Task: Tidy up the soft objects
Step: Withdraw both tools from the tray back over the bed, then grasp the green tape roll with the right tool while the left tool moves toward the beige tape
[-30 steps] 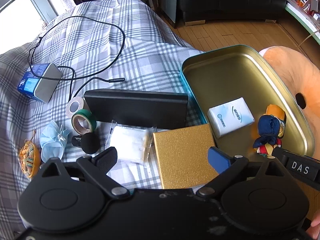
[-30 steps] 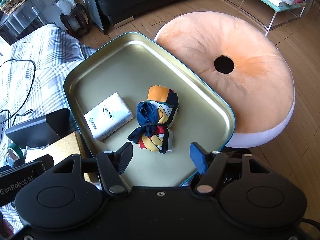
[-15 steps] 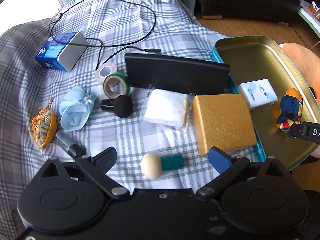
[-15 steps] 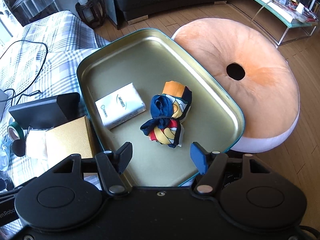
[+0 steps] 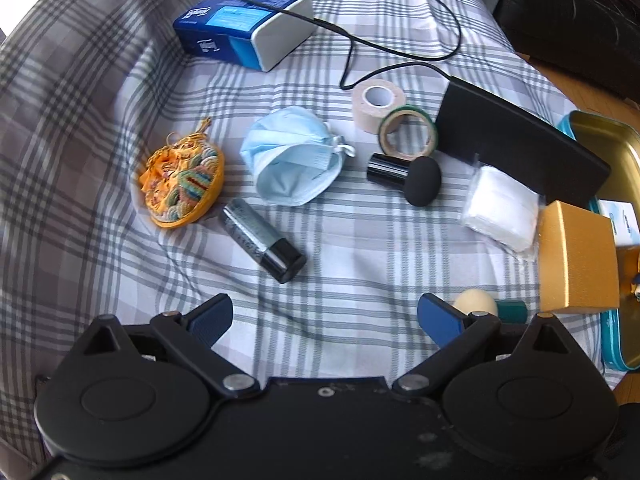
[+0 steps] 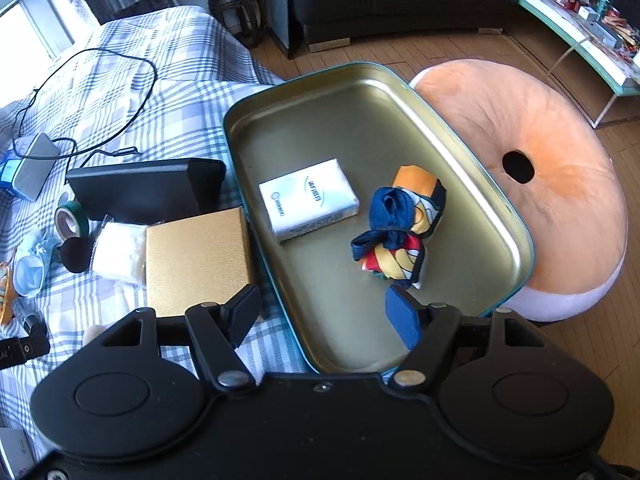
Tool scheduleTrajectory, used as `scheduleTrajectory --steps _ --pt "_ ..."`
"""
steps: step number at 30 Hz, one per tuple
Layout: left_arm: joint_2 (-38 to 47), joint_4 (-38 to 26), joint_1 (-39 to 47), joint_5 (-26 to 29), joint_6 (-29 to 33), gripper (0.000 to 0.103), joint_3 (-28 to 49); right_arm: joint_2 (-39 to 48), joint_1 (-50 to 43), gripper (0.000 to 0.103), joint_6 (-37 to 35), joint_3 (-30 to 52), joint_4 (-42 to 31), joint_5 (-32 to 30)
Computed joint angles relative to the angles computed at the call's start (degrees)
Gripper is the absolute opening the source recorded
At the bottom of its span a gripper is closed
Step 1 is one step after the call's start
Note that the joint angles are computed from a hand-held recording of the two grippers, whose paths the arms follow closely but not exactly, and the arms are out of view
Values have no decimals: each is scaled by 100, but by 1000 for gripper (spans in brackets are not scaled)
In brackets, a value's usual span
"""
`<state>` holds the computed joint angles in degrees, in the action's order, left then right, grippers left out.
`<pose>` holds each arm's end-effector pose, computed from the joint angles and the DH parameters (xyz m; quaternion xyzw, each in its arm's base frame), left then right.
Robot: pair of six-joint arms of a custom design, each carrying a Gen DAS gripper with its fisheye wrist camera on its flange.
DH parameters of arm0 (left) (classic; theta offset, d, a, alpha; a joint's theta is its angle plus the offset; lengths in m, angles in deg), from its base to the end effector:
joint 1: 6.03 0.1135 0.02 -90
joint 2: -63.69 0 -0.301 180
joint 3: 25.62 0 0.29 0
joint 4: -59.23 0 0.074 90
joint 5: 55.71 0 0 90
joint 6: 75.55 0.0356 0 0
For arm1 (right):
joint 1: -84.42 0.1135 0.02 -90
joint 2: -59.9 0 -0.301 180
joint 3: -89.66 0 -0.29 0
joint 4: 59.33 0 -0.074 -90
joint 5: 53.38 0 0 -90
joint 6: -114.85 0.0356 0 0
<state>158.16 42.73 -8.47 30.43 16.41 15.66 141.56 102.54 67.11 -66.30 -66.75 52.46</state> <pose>0.2551 -0.0085 0.0787 0.0318 0.9833 0.0324 0.1763 0.1716 0.0459 0.0683 0.2313 0.9395 -0.0087 0.2527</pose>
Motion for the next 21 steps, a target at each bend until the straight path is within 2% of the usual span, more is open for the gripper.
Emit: scheduleTrajectory --steps 10,21 --pt "765 173 1132 196 301 101 377 528 991 67 -149 540 46 24" --pt "1224 344 1702 374 577 101 501 1441 1712 67 -621 1548 -106 -74"
